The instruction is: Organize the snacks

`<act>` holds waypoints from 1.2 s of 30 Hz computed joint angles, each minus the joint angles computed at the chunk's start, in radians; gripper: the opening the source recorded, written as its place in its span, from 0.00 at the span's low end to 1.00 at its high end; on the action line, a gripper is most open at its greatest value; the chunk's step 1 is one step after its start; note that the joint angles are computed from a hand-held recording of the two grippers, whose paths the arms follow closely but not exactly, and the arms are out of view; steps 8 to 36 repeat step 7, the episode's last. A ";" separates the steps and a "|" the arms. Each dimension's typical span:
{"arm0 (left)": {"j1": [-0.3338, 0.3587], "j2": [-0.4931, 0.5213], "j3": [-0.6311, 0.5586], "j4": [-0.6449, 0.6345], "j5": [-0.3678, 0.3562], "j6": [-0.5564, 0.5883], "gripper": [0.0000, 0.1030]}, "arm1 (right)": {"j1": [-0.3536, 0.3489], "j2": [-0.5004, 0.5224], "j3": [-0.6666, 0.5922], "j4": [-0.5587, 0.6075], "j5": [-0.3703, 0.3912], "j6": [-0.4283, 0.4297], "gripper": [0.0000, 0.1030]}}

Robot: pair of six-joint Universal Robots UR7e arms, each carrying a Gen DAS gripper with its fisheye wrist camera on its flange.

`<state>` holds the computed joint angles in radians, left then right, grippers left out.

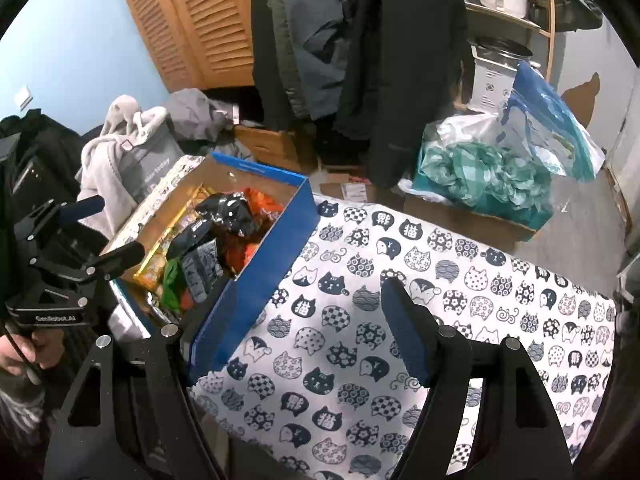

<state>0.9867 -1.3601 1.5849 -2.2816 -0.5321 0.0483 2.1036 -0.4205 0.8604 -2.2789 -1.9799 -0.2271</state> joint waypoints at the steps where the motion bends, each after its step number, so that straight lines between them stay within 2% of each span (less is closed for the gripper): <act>1: -0.001 -0.002 0.005 -0.014 -0.001 0.011 0.98 | 0.000 0.000 0.000 0.001 -0.001 0.000 0.71; 36: 0.000 -0.003 0.004 -0.014 0.003 0.010 0.98 | 0.001 0.000 0.002 0.000 -0.002 0.002 0.71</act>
